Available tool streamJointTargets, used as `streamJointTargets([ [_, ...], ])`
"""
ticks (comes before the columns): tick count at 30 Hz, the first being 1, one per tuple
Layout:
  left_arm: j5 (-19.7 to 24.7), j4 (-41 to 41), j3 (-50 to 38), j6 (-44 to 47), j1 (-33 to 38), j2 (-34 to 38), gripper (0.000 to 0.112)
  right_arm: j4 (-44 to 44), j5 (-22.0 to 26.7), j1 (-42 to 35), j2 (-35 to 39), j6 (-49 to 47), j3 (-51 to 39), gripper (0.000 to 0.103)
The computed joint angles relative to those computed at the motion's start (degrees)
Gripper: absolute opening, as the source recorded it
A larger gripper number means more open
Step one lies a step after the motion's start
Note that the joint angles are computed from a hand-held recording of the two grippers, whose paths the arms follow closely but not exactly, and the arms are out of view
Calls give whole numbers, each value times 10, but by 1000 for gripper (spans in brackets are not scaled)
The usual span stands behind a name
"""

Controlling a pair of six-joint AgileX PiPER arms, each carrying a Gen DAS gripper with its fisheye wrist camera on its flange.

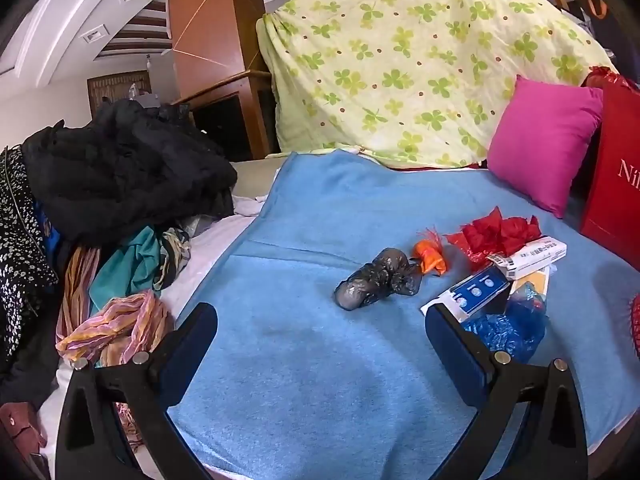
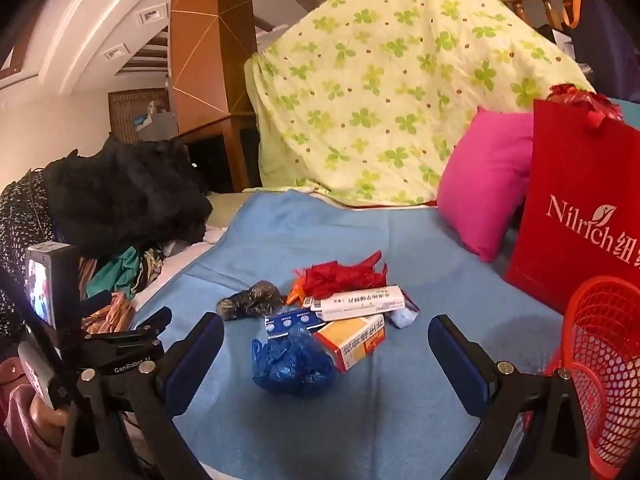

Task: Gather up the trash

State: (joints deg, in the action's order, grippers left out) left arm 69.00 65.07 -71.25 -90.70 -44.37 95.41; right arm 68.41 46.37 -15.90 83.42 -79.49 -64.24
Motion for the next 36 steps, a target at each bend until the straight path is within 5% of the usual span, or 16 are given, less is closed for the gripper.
streamJointTargets([
  [36, -3, 18, 5, -12, -13, -5, 103, 1, -23, 16, -4, -5, 10, 103],
])
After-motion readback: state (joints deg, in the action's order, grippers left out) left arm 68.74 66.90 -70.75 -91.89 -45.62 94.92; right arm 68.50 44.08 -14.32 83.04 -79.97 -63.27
